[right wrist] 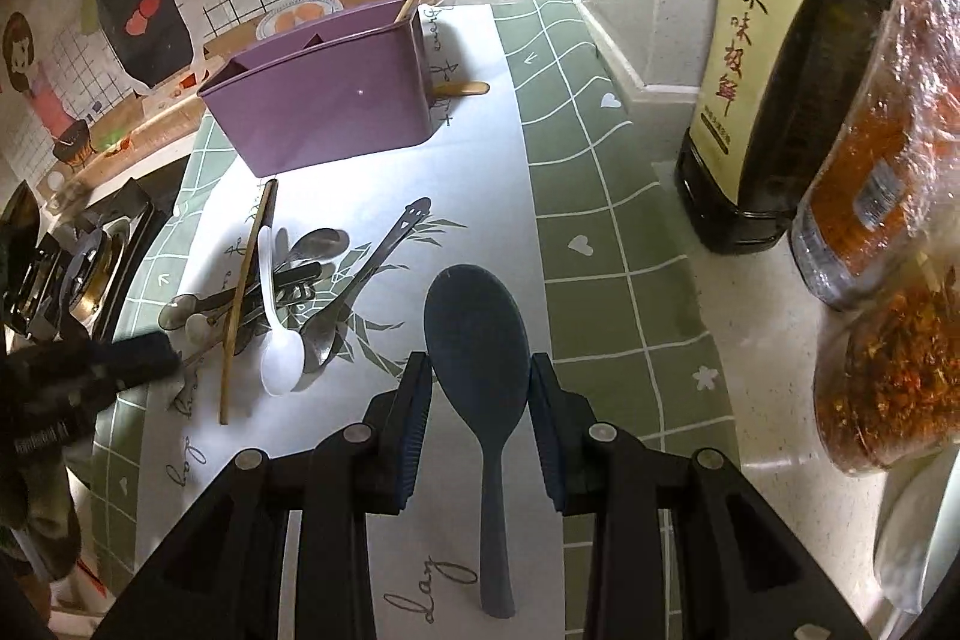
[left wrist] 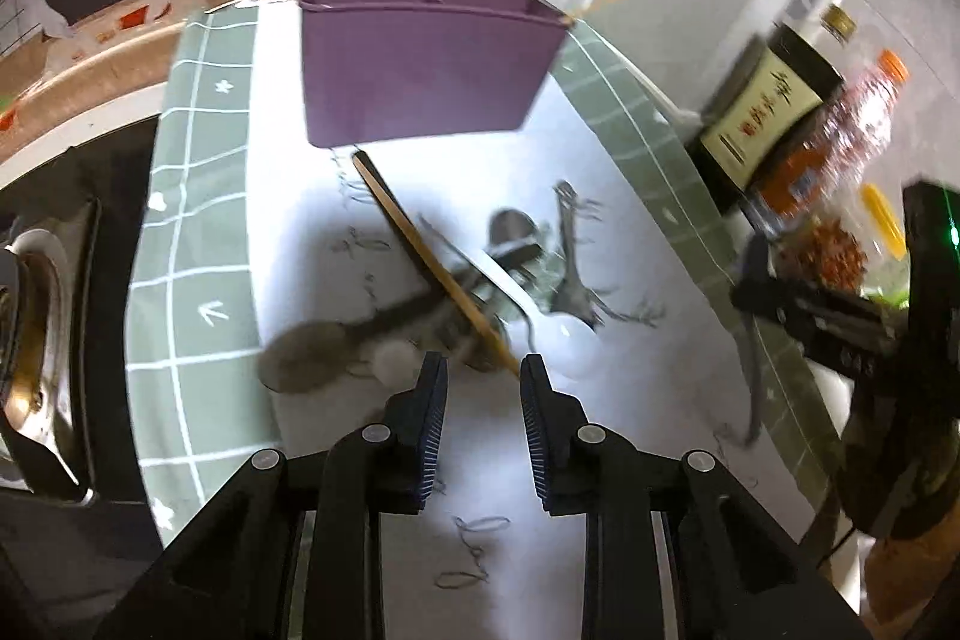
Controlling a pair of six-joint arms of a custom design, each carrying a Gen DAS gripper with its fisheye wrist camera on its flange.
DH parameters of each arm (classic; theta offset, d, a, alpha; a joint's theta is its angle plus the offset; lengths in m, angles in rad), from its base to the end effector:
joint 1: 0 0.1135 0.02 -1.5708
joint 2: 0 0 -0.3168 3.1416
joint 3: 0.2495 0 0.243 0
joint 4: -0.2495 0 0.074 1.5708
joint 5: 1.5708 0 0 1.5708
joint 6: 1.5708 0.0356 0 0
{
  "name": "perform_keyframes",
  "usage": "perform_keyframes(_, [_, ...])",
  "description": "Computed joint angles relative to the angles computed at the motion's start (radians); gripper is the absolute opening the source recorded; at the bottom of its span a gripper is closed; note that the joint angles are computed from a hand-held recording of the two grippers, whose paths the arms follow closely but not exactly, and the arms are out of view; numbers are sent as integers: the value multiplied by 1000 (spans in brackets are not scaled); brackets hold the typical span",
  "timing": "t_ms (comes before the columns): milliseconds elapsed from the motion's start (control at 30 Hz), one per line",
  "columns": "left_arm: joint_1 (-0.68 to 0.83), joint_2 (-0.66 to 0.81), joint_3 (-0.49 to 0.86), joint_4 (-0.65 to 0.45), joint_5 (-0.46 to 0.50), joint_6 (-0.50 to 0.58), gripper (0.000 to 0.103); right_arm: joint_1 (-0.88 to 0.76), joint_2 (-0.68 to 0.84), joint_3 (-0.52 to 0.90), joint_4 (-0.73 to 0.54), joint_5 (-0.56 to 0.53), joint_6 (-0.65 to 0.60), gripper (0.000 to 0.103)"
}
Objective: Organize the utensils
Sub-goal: 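Grasp another wooden chopstick with the left tool while the right tool holds the blue spoon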
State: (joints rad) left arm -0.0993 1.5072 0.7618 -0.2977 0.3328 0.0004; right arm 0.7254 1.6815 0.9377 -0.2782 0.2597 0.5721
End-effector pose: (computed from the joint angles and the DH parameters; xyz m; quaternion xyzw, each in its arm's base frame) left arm 0.2653 -0.0381 0.2210 0.0906 0.9487 -0.1724 0.2490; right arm 0.2496 0.2091 0.2206 -0.0381 0.9544 0.0630 0.2894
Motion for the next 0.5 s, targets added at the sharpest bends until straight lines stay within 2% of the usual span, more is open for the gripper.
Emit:
perform_keyframes(167, [0, 168, 183, -109, -43, -129, 26, 7, 7, -8, 10, -5, 7, 30])
perform_keyframes(300, [-10, 328, 361, -197, -97, -300, 26, 16, 12, -3, 15, 4, -7, 30])
perform_keyframes(400, [-24, 395, 434, -236, -162, -352, 26, 18, 1, -8, 21, 9, -17, 30])
perform_keyframes(500, [-41, 446, 477, -249, -176, -373, 26, 22, -8, -13, 24, 20, -23, 30])
